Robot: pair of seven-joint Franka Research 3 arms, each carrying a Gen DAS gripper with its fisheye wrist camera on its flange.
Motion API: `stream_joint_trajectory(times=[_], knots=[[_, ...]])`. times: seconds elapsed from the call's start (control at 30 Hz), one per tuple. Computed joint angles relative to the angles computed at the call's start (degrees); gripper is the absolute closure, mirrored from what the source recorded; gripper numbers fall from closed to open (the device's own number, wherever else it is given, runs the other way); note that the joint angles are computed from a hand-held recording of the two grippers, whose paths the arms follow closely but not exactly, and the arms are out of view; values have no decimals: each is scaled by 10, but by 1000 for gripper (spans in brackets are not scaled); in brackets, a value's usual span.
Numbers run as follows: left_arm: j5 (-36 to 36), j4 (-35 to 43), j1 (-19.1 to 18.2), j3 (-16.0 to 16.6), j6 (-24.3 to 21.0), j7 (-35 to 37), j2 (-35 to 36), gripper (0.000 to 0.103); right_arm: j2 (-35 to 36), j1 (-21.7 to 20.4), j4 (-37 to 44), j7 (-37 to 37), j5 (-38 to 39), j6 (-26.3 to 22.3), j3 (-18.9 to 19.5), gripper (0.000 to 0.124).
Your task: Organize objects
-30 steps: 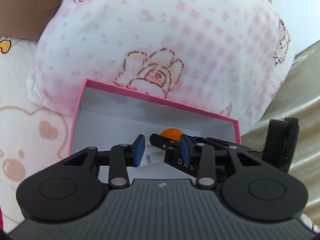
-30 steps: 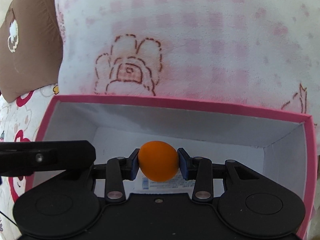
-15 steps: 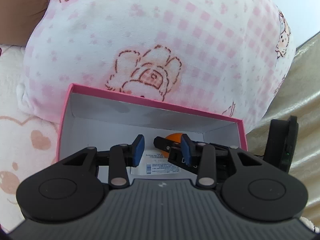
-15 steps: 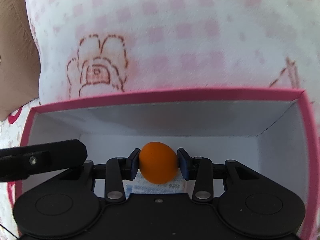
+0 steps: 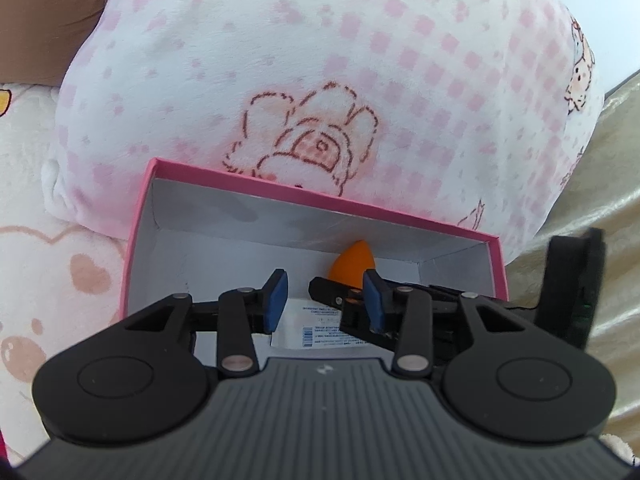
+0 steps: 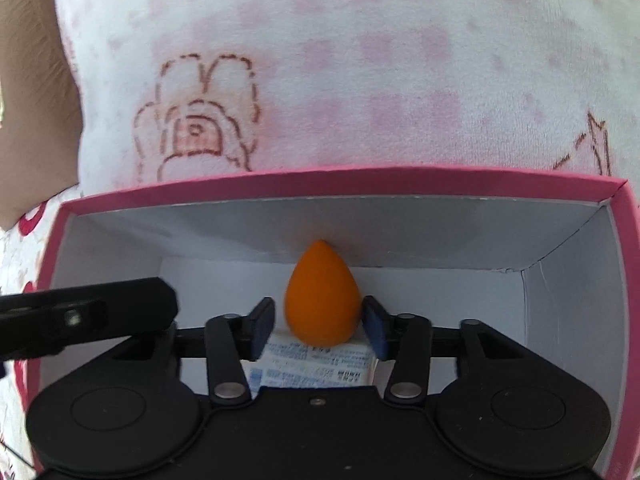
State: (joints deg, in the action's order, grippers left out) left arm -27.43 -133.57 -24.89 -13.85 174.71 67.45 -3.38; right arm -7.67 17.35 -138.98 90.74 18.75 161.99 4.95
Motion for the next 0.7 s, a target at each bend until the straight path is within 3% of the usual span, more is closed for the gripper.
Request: stream_joint_trajectory(times=[0.27, 0.47, 0.6, 0.7], knots=[[52, -4, 8, -2, -19, -44, -15, 63, -26, 6, -12, -34, 4, -3, -3, 62], [111, -22, 10, -1, -40, -96, -43, 62, -58, 14, -18, -77, 44, -51, -13, 61], [76, -28, -16, 16, -56, -82, -56, 62, -103, 28, -40, -122, 76, -72, -17, 60], [97, -33, -14, 11, -71, -99, -70, 62, -139, 36, -57, -139, 93, -90, -21, 59]])
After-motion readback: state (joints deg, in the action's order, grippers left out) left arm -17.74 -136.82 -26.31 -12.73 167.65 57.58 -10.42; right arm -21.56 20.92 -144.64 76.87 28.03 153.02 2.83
